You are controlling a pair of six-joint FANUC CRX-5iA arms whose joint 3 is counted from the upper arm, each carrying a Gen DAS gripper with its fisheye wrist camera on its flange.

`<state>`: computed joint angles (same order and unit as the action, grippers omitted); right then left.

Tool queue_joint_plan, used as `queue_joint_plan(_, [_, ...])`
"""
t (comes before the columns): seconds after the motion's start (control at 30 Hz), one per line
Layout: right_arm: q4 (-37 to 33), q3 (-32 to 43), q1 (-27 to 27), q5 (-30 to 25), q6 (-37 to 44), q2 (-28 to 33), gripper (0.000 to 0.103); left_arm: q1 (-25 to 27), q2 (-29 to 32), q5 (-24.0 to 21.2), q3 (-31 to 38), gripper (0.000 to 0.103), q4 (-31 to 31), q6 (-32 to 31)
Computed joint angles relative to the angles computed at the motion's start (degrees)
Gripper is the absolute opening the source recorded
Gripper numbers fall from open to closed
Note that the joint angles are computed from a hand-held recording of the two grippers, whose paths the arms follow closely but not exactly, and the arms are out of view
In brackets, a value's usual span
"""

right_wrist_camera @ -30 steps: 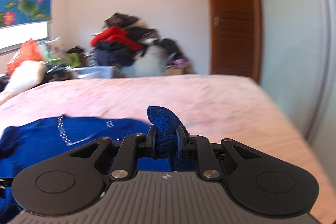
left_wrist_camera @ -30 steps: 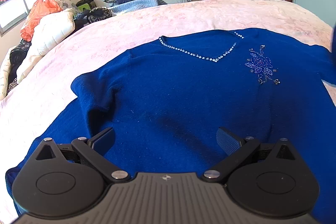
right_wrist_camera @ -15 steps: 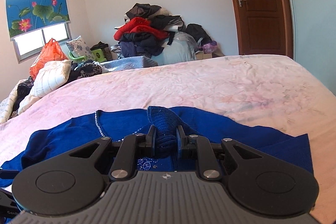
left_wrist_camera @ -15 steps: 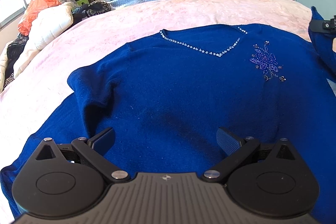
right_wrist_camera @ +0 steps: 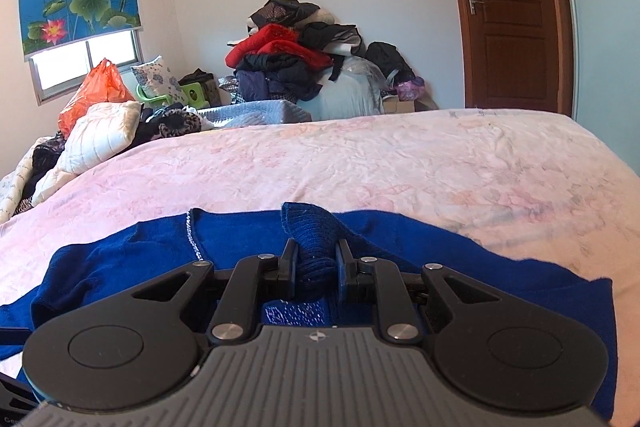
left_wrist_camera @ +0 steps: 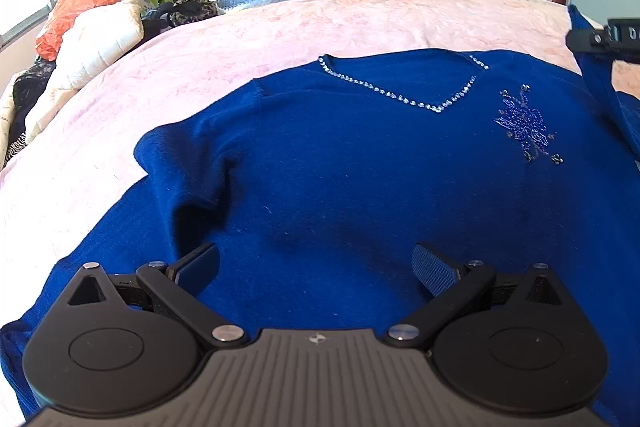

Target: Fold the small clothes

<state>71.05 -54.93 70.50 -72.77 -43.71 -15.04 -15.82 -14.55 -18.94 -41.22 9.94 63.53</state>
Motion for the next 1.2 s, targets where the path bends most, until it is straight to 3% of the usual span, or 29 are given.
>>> queue_joint_plan(0.57, [14.24,8.80,-13.86,12.77,4.52,7.83,0.021,3.61,-0.04,0.14,-1.05,0.103,5.36,-5.02])
queue_joint_plan(0.73, [17.26,10.27,-16.63,17.92,1.84,10.22,0.021,4.84,-1.47,0.19,-2.85,0.103,10.40,-10.42])
queue_joint_plan(1.2, [25.40,16.80,-23.86,32.69,-5.49,19.40,0.021,7.14,-5.03,2.22,-5.29,0.103,13.34,-15.42])
